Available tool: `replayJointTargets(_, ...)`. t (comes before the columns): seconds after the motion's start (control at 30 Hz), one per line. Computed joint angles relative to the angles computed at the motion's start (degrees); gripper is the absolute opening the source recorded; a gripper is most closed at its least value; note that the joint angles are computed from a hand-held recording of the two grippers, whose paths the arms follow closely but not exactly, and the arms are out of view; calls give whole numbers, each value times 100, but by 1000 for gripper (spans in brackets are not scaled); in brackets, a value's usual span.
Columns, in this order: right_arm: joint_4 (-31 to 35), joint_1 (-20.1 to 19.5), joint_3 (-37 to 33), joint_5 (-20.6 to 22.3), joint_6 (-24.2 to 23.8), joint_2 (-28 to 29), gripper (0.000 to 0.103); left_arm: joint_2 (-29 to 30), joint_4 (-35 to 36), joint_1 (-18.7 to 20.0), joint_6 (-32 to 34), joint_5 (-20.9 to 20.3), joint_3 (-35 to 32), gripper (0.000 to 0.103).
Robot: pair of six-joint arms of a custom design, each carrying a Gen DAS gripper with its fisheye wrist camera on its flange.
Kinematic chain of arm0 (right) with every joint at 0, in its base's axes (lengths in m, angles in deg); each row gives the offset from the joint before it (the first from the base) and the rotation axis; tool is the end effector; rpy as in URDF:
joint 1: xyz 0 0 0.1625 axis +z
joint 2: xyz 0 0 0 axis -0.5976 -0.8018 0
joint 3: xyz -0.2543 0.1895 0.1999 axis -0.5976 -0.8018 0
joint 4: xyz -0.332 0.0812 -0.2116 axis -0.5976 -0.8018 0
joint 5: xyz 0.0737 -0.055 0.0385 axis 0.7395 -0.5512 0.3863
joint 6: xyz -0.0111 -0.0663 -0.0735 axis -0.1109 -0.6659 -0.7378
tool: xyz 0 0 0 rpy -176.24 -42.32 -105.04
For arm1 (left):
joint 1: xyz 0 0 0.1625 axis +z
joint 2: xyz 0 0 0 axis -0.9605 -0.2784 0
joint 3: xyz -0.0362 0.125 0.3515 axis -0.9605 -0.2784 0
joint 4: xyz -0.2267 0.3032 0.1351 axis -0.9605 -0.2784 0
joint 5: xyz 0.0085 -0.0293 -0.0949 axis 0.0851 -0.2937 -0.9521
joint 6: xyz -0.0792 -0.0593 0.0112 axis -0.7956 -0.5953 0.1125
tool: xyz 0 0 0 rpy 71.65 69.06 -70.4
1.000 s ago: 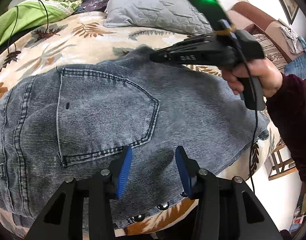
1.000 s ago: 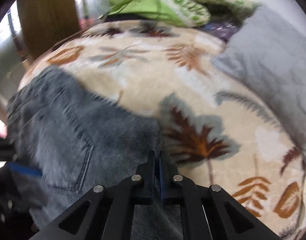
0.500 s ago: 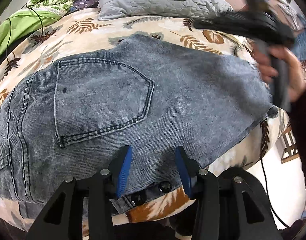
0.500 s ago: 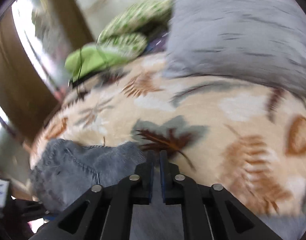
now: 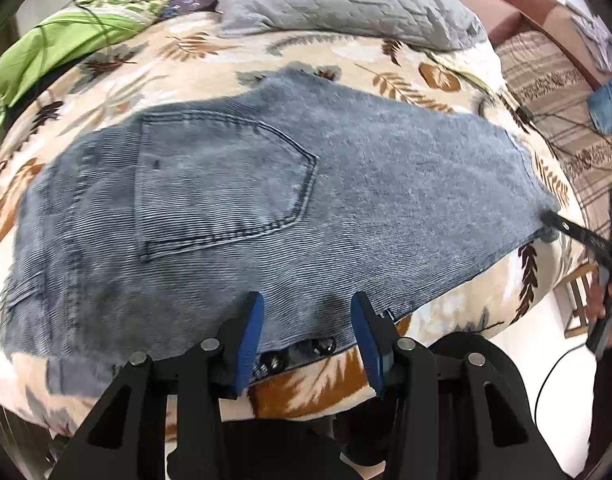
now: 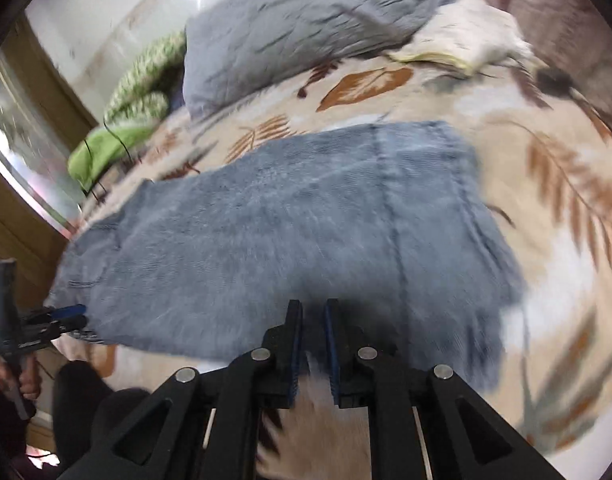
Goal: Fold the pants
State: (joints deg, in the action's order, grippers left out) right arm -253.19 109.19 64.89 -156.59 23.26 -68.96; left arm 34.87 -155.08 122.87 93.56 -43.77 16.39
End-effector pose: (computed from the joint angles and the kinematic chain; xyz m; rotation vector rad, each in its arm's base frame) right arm -0.0131 -0.4079 0.3665 -0.3642 -2.4447 1.1781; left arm -0.3453 -0.6643 0.0874 1.1177 2.4679 -0.0831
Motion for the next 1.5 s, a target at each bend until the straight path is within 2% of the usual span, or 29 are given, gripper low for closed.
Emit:
replayJointTargets(0.07,-234,-111,316,199,80,-376,14,-127,-187,-18,-5,69,141,46)
replayJointTargets(0.23,-613,-128,462,149,165,-600,14,-166,-574,59,-136,541,60,46)
replayJointTargets(0.3,-866,-56,367,-28,252,-414,14,-182,-672,161,-312,796,-6,46)
replayJointTargets(0.33,-986,26,283,-235,276,-235,14,-207,-738,232,-420,1002,-29,46)
replayJointTargets(0.37,-1080,160,166,-618,295,25,14,-237,-765,286,-500,1109,-31,46)
replayJointTargets(0.4,-976,168,104,-761,375,129,14,-263,-749,375,-611,1225,-66,46)
replayJointTargets(0.43,-700,136,31,-797,538,179,14,-282,-693,433,-680,1202,-93,46)
replayJointTargets(0.47,-587,8,80,-678,654,180,14,-256,-452,543,-857,1357,-210,47)
replayJointTargets(0.5,-714,-41,216,-558,594,102,14,-237,-371,579,-965,1528,-227,48)
replayJointTargets(0.53,-867,16,324,-634,529,84,14,-235,-310,669,-1036,1622,-238,50)
replayJointTargets(0.63,-666,134,466,-768,539,-79,14,-443,-664,823,-973,1228,12,50)
replayJointTargets(0.7,-402,240,545,-880,553,-303,14,-526,-711,773,-889,1291,142,50)
replayJointTargets(0.77,-243,222,651,-759,712,-574,14,-573,-760,728,-874,1290,209,50)
replayJointTargets(0.83,-407,20,938,-212,787,-992,14,-663,-788,694,-867,1129,267,47)
replayJointTargets(0.87,-574,-163,1129,116,820,-1257,15,-675,-860,628,-826,1135,301,47)
replayJointTargets(0.9,-647,-266,1229,261,864,-1395,17,-647,-945,549,-759,1206,305,47)
replayJointTargets(0.93,-657,-382,1314,429,922,-1534,27,-686,-1082,471,-652,1208,391,47)
replayJointTargets(1.0,-586,-830,1556,1069,1212,-1913,73,-694,-1184,370,-505,972,388,48)
replayJointTargets(1.07,-772,-1086,1685,1480,1421,-1957,75,-705,-1408,205,-263,816,503,48)
replayJointTargets(1.13,-883,-1562,1881,2249,1572,-2092,75,-653,-1380,99,-150,633,488,48)
replayJointTargets(1.2,-1026,-1683,1868,2533,1751,-1883,75,-530,-1234,-18,-62,414,406,48)
replayJointTargets(1.23,-1030,-1673,1809,2536,1875,-1737,75,-445,-1133,-82,-31,329,350,48)
replayJointTargets(1.27,-1086,-1862,1864,2778,2024,-1738,74,-362,-1040,-143,-17,260,297,48)
replayJointTargets(1.33,-1352,-2334,1991,3491,2228,-1743,74,-227,-900,-250,27,75,223,48)
replayJointTargets(1.4,-1284,-2999,2140,4348,2428,-2020,74,-18,-781,-367,90,-103,65,48)
replayJointTargets(1.5,-1286,-3730,2210,5422,2640,-2092,74,372,-626,-518,178,-364,-275,48)
